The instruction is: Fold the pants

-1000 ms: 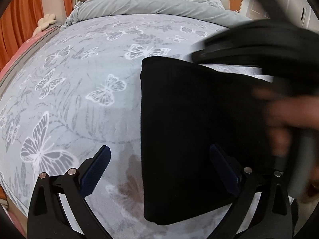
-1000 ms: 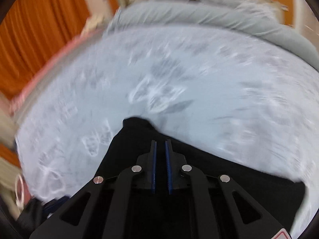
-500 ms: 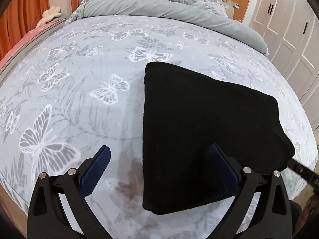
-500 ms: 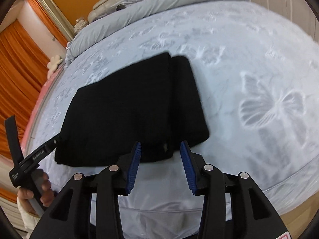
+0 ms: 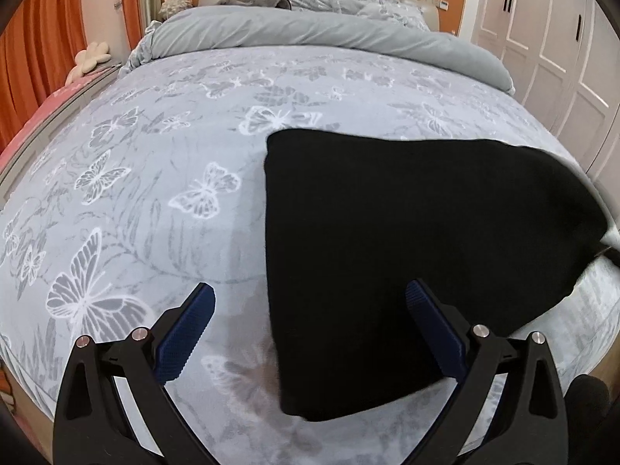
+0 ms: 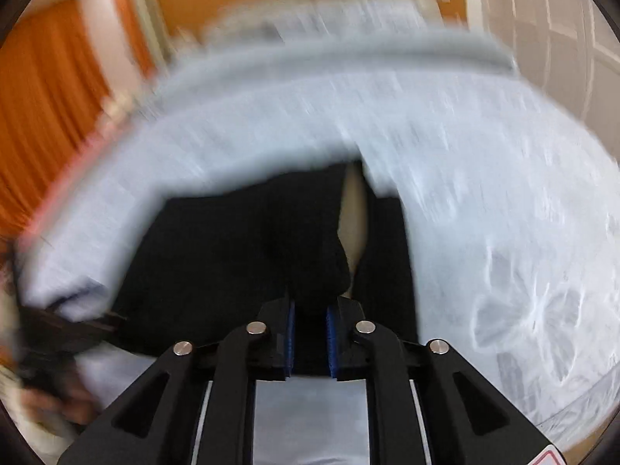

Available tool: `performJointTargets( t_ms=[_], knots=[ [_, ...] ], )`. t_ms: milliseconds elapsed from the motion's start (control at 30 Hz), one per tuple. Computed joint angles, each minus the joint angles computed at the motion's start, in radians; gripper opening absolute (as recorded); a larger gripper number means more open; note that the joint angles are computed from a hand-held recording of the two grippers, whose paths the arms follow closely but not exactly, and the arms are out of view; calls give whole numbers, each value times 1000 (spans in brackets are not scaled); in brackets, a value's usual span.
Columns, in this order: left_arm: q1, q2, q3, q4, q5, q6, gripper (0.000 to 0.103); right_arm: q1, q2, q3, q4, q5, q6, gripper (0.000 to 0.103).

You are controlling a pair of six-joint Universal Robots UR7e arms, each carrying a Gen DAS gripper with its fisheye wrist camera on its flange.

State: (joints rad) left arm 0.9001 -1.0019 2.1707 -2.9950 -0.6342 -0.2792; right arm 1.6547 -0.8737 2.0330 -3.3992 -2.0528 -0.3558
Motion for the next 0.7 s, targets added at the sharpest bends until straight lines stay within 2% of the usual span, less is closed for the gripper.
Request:
performJointTargets(
  t_ms=[67,100,133,200,267,333,400,567,633,667,700],
  knots=[
    [1,7,-10,42,3,-13,97,-55,-24,39,-20,116,65,18],
    [-2,11,-9,48,17,-16,97,-56,-42,50,-12,131,88,19],
    [-6,14,-6,41,31,-12,97,-49,-55,61,-23,120,108,24],
    [-9,18,-5,37,42,-4,97,-24,-62,73,-94,110,92,27],
    [-9,22,-8,40,47,-8,97,-3,-68,50,-65,108,72,28],
    [-7,23,-11,45,46,-12,97,12,-45,-9,-25,86,47,44],
    [-7,24,-10,45,47,-12,97,16,-9,-85,20,46,32,53],
    [-5,28,-11,35,47,2,98,-4,69,-272,209,-6,76,54],
    [-1,32,-14,31,44,6,98,-17,89,-312,262,18,101,54],
    [1,33,-16,30,43,9,98,-30,98,-330,288,50,110,52],
    [3,34,-18,30,42,10,98,-35,98,-332,290,73,105,37]
  ],
)
